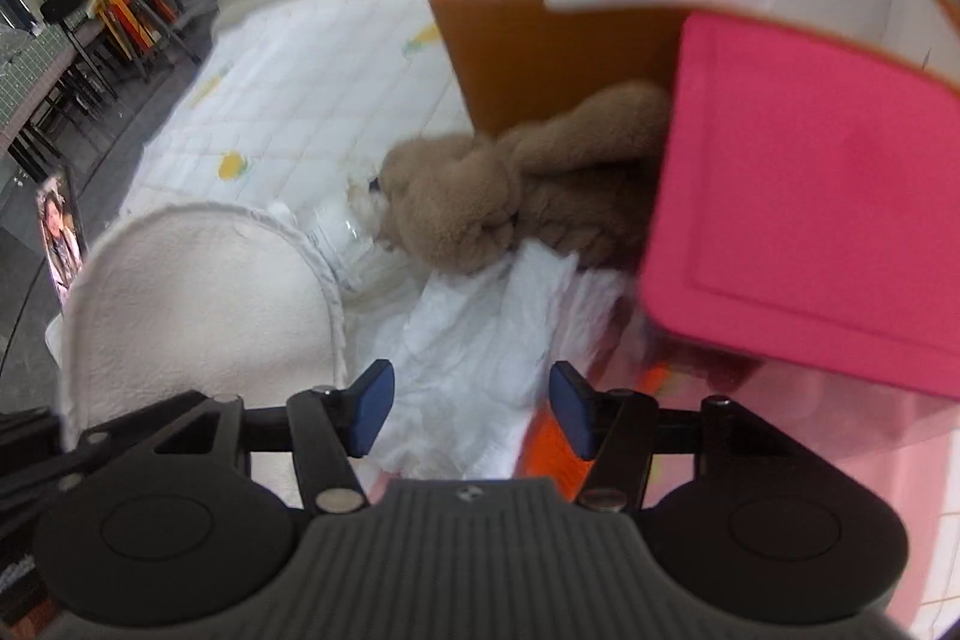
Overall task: Organize soft objects
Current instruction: 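Grasp the white tissue with the right gripper and lift it, then lower the white tissue with the right gripper and open it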
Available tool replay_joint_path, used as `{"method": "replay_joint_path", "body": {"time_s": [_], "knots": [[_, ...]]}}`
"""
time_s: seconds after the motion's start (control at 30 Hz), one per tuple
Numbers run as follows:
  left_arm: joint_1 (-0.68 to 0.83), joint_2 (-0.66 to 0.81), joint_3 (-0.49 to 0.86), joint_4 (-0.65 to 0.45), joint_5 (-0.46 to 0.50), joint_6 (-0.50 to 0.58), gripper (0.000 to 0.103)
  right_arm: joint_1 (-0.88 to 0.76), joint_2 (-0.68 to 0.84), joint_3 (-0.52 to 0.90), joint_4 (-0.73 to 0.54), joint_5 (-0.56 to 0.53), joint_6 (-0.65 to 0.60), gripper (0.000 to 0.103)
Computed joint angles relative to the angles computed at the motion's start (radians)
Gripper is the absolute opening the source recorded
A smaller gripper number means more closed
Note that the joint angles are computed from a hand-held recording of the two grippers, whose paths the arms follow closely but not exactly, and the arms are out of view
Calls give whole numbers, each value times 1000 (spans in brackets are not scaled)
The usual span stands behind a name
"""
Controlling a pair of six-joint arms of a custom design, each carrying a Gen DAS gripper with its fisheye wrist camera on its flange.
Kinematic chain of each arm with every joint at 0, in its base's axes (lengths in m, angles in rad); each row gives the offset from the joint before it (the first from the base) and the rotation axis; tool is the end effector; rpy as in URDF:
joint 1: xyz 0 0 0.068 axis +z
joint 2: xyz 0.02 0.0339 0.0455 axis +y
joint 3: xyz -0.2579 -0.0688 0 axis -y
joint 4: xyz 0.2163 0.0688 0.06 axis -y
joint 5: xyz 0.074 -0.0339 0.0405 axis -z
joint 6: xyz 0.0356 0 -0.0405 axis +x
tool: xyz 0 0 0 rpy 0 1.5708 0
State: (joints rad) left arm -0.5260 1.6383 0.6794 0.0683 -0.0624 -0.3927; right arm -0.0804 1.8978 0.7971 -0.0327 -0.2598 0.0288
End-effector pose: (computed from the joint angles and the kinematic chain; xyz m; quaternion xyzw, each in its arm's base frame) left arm 0.2430 -0.1385 0.1431 0.0524 0.9409 -0.1215 0.3119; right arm 0.3000 -0.0150 0.0939 0.0248 0.9680 0.1209 0.2183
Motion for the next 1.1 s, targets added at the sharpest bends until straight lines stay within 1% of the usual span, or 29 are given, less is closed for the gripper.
{"method": "replay_joint_path", "body": {"time_s": [0.03, 0.07, 0.1, 0.13, 0.17, 0.2, 0.23, 0.3, 0.33, 0.47, 0.67, 0.8, 0.87, 0.93, 1.03, 1.1], "knots": [[1, -2, 0, -1, 1, -1, 5, 11, 25, 9, 7, 17, 13, 55], [0, -4, 0, -4, 0, -2, 5, 19, 42, 5, 32, 30, 23, 47], [-1, -8, -1, -6, -1, -3, 5, 32, 49, -6, 61, 57, 29, 30], [-1, -11, -2, -6, 0, -2, 5, 39, 48, -13, 74, 85, 30, 19], [-2, -13, -4, -4, 0, -1, 5, 27, 37, -23, 82, 67, 27, 15], [-6, -15, -5, -4, -2, 0, 5, 7, 22, -34, 88, 37, 25, 6], [-9, -13, -4, -4, -3, 0, 5, -9, -4, -48, 88, 20, 18, 3], [-13, -7, 0, -2, 0, 0, 5, -39, -67, -70, 73, -9, -4, 3], [-15, -9, 1, -1, 2, 0, 5, -68, -105, -76, 48, -43, -21, 3], [-30, -34, -3, -2, -9, 3, 5, -150, -231, -54, -87, -151, -69, 3], [-58, -103, -8, -31, -14, -8, 5, -278, -412, -27, -247, -303, -107, 3], [-79, -161, -10, -51, -14, -15, 5, -427, -503, 43, -440, -472, -178, 3], [-87, -188, -5, -68, -5, -26, 5, -518, -544, 86, -560, -547, -242, 3], [-97, -217, -1, -84, 8, -35, 5, -598, -562, 140, -668, -592, -301, 3], [-120, -252, 10, -100, 19, -41, 5, -727, -539, 238, -853, -657, -429, 3], [-134, -262, 18, -100, 40, -51, 5, -812, -518, 290, -957, -660, -528, 3]]}}
